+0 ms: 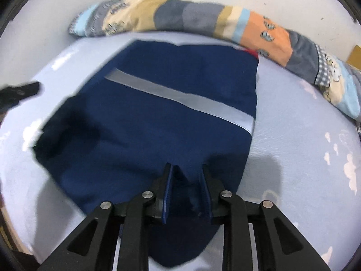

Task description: Fold large clothes

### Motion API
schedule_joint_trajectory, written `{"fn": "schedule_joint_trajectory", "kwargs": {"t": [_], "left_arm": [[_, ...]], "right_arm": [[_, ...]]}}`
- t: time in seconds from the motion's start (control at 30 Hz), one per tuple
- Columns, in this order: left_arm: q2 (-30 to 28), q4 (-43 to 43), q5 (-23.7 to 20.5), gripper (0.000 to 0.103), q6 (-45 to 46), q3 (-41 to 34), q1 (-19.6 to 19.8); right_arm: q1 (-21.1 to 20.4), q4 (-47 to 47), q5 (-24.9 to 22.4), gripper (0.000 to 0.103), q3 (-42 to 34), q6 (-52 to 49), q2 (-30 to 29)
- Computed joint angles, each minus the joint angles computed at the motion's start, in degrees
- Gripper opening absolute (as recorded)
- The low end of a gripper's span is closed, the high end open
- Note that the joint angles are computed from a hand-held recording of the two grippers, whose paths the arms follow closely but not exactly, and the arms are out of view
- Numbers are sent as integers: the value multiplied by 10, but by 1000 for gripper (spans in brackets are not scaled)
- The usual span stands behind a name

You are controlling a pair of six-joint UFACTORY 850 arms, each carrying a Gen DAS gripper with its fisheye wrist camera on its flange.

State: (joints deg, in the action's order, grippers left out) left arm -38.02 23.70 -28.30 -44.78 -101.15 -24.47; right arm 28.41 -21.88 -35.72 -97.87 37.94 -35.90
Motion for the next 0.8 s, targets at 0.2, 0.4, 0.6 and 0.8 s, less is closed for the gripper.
{"fn": "schedule_joint_trajectory", "kwargs": {"t": [0.2, 0.4, 0.6, 0.8], "left_arm": [[-19, -128, -2, 100, 167, -23, -6], [-77, -171, -92, 93, 309, -89, -31], [-105, -122, -147, 97, 296, -122, -39], [-28, -187, -26, 96, 324, -44, -27]], "right_arm": [[10, 1, 4, 25, 58, 41, 44], [-7, 73, 24, 29, 73, 8, 37], [-2, 49, 18, 32, 67, 9, 25], [-2, 39, 22, 33, 84, 36, 56]]}}
